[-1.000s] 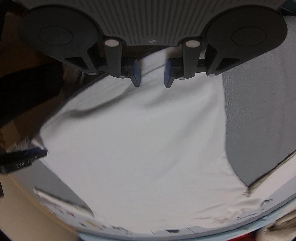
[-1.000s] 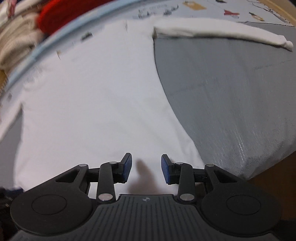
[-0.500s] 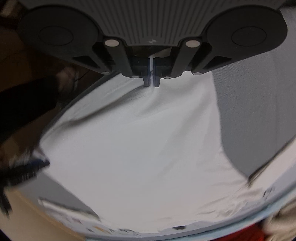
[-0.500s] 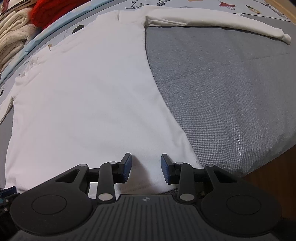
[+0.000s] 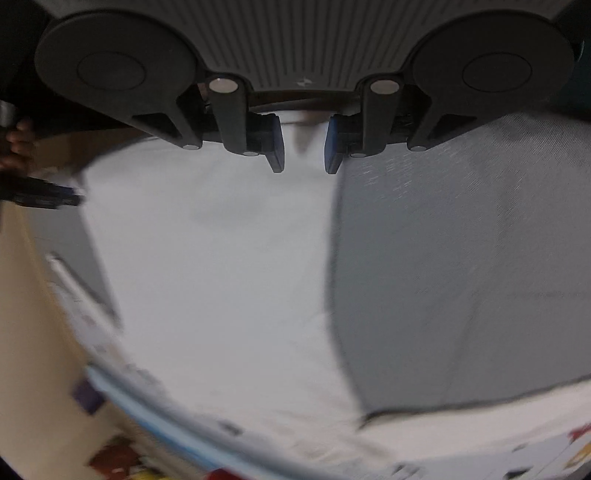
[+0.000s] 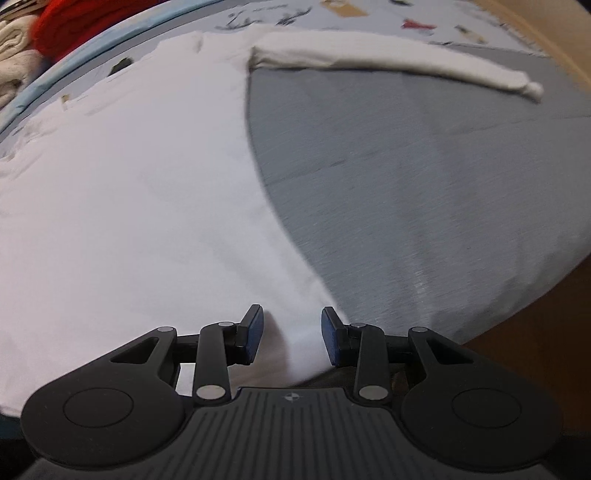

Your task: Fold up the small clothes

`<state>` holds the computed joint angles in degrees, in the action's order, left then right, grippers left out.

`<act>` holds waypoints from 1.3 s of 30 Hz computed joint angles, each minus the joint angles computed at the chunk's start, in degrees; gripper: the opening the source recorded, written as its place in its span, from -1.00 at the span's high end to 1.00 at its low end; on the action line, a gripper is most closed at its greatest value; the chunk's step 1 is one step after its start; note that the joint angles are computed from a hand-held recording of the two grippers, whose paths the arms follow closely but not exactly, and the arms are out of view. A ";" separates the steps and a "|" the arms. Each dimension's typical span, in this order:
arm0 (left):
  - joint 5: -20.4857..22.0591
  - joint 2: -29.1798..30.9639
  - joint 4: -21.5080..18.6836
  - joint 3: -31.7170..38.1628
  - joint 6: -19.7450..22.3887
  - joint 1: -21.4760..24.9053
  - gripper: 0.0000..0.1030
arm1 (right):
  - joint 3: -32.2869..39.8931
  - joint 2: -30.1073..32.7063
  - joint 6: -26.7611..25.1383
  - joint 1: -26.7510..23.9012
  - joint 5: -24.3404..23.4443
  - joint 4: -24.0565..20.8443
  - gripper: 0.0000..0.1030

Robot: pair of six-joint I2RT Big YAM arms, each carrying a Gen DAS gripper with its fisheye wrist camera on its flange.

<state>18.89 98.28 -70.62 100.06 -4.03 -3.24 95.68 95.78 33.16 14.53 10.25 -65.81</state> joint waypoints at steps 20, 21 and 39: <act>-9.63 0.91 -2.95 0.51 4.14 -3.33 0.82 | -0.32 0.01 -0.84 -1.04 1.72 -2.28 0.91; -9.23 0.46 -2.01 0.14 3.71 -3.19 0.82 | -0.26 0.10 -0.88 -1.11 1.88 -2.63 0.90; -11.22 -4.56 10.54 -4.16 5.44 -6.72 -0.11 | -0.81 -1.49 -6.58 1.30 2.79 6.22 0.46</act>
